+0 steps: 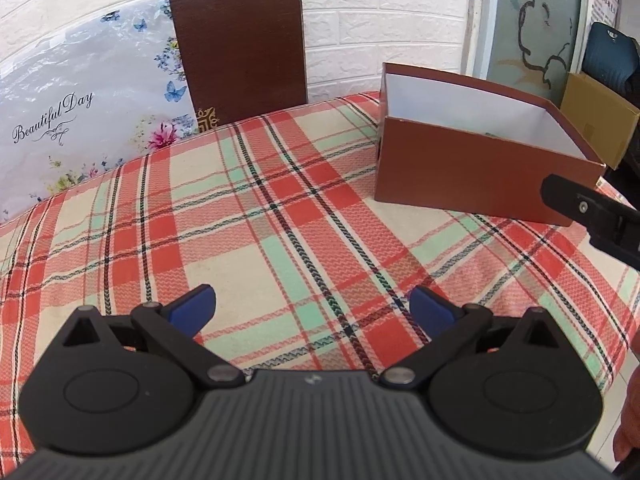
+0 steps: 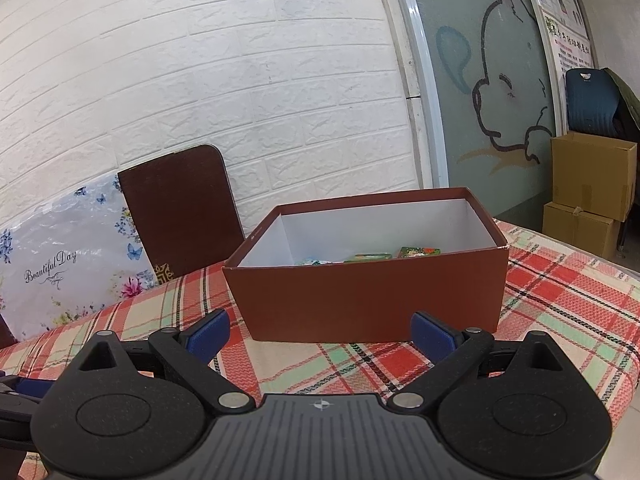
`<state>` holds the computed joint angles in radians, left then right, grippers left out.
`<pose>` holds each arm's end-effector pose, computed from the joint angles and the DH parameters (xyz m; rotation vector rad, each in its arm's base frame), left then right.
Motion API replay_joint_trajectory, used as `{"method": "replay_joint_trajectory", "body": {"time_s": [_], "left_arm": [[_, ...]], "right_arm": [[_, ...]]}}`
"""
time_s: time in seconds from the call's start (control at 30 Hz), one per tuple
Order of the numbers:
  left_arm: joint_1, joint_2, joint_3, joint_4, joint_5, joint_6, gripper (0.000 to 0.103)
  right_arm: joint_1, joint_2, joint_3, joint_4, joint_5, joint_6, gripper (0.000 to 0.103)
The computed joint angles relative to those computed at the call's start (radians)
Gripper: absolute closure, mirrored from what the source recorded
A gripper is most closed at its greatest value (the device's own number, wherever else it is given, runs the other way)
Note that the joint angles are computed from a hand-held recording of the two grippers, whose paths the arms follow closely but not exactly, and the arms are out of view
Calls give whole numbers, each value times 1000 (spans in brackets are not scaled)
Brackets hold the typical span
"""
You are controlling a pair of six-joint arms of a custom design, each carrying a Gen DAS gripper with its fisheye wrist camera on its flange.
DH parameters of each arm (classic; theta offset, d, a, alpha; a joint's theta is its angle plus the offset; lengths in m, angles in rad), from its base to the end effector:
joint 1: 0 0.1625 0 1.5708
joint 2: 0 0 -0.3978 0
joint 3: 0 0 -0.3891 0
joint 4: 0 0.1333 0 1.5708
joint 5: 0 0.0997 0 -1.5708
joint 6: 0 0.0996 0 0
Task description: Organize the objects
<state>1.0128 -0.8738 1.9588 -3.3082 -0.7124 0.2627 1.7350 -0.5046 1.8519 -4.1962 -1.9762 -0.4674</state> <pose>-0.1173 -0.5820 0.1322 0.5741 2.1868 -0.8980 0.1828 -0.5281 0.0444 0.3545 -2.1386 1.5076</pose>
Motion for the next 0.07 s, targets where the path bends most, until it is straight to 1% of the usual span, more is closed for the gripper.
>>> {"method": "replay_joint_trajectory", "body": {"time_s": [0.07], "left_arm": [[0,2,-2,6,-5,5,0]], "right_arm": [[-3,-1,0,2,0,4,6]]}}
